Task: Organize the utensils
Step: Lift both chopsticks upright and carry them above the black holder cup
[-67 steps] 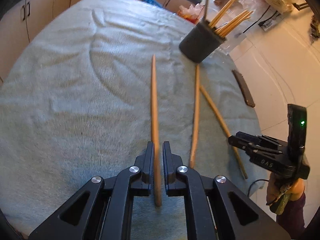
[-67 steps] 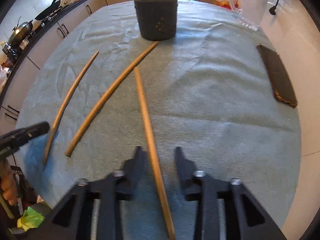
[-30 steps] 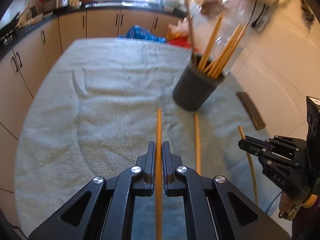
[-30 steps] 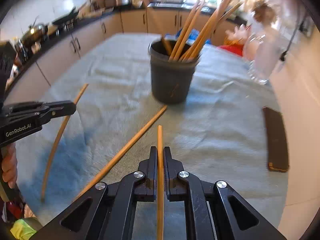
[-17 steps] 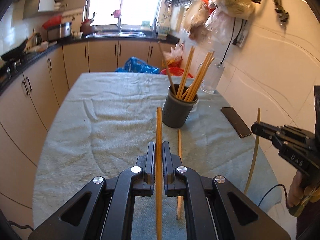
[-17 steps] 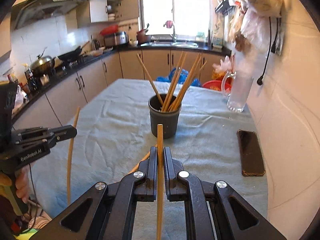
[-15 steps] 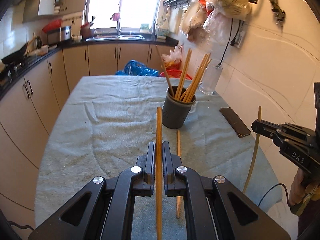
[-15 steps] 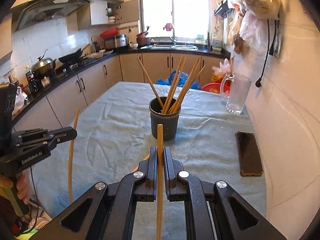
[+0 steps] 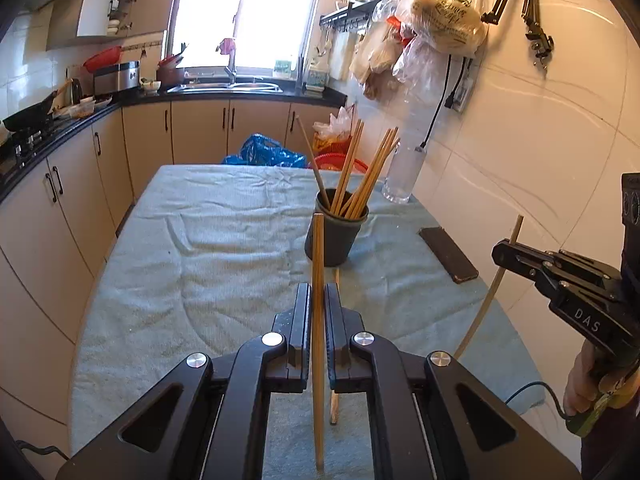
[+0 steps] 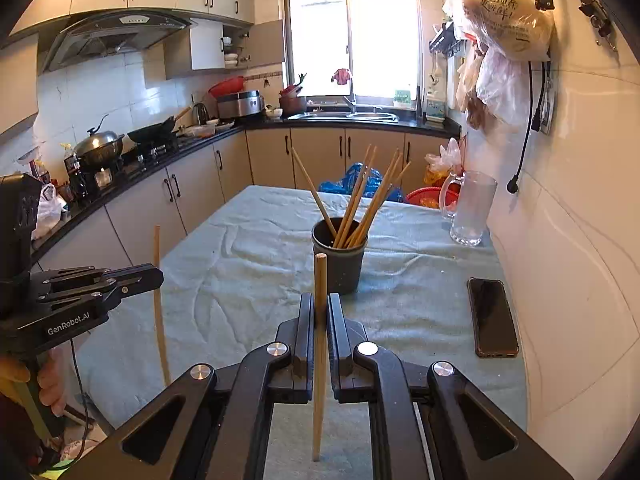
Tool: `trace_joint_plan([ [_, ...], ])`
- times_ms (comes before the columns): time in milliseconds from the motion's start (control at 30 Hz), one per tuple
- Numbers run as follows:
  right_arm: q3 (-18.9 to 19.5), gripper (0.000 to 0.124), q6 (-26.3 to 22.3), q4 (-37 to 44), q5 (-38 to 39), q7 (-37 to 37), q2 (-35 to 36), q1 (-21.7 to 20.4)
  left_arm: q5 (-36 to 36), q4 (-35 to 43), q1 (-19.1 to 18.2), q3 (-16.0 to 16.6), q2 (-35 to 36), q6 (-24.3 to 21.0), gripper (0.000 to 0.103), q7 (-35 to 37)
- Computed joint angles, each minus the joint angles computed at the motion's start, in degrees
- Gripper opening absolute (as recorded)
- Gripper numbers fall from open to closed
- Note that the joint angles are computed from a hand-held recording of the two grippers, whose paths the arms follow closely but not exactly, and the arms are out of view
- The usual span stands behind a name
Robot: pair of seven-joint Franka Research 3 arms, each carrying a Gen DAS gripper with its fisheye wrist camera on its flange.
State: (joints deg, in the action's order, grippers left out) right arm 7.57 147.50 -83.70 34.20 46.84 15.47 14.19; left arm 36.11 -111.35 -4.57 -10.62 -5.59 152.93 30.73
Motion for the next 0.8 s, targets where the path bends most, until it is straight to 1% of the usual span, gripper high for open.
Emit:
trace_joint_plan([
  [233,0.4,0.007,0.7,0.1,2.8,-1.2,-0.5,-0.5,3.4,2.6,0.0,-0.5,0.6,-0.3,0.006,-1.4],
  [600,0.8,0.007,1.5,2.3,5.4,-2.1,0.5,-1.0,7.2,9.7,-1.7,-0.1,4.4,-5.4,0.006,-0.6],
  [800,0.9,0.007,1.9,4.4,5.6,-1.4,1.5,-1.0,7.2,12.1,-2.6,0.3,5.6,-7.7,0.006,1.4],
])
